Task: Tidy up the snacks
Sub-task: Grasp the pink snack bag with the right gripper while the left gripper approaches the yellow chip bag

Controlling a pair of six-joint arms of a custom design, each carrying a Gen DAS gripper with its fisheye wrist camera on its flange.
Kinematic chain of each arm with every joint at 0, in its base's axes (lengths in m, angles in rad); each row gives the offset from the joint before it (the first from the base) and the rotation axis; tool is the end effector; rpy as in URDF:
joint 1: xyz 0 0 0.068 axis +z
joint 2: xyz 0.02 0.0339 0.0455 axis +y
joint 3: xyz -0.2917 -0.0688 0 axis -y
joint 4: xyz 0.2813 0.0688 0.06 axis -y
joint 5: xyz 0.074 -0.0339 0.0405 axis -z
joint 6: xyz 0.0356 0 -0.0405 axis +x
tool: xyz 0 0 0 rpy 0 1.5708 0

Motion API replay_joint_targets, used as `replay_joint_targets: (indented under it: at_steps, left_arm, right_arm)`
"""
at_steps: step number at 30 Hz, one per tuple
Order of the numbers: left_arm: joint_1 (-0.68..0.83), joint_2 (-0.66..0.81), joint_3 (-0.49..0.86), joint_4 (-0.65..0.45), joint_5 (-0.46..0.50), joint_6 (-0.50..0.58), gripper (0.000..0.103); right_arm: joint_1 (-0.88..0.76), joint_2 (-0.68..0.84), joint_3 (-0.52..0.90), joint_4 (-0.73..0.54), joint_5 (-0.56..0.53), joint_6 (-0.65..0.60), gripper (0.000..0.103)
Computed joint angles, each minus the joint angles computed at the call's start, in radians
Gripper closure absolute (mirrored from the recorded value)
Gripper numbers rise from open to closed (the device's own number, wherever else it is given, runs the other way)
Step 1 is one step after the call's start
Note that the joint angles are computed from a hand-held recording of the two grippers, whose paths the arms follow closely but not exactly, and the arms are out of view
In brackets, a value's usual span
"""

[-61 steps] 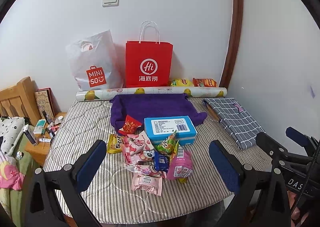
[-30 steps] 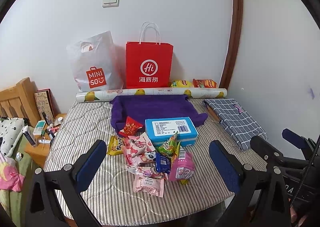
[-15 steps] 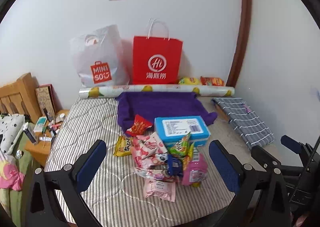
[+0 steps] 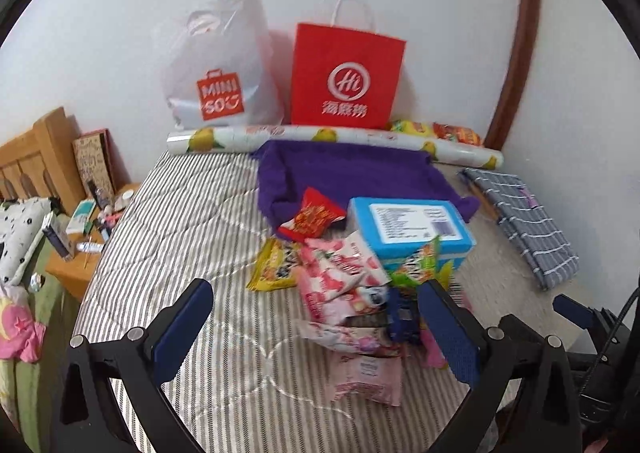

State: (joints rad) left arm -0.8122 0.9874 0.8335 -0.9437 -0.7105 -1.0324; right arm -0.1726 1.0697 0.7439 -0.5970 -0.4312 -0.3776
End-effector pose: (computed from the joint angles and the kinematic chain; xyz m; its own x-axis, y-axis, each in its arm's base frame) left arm 0.1493 -0.1238 0.2832 -0.6108 -0.3016 -0.7321 -0.3484 0.9327 -0.0936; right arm 0.2289 -0.0248 0.2514 -0.6960 -0.2187 -0.6839 -0.3756 0.9227 0.0872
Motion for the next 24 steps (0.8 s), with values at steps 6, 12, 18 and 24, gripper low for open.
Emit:
replay_joint_targets:
  at_steps: [6,12,18,24]
  left_arm:
    - [0.126,-0.053,-0.089,0.117,0.116,0.098,0.000]
    - [0.198,-0.075,-0.141,0.214,0.180,0.175,0.000]
    - [0.287,-0.058,-0.184,0.293,0.272,0.231,0.000]
    - [0.356,-0.052,-0.215,0.340,0.337,0.272,0.000]
  right_arm:
    - [0.080,0.090,0.003,0.029,0.067,0.056,0.006]
    - [0.133,0.161,0.004,0.057,0.092,0.090,0.006]
    - [0.178,0.259,0.019,0.073,0.084,0.134,0.006]
    - [0.207,0.327,0.034,0.090,0.099,0.157,0.006]
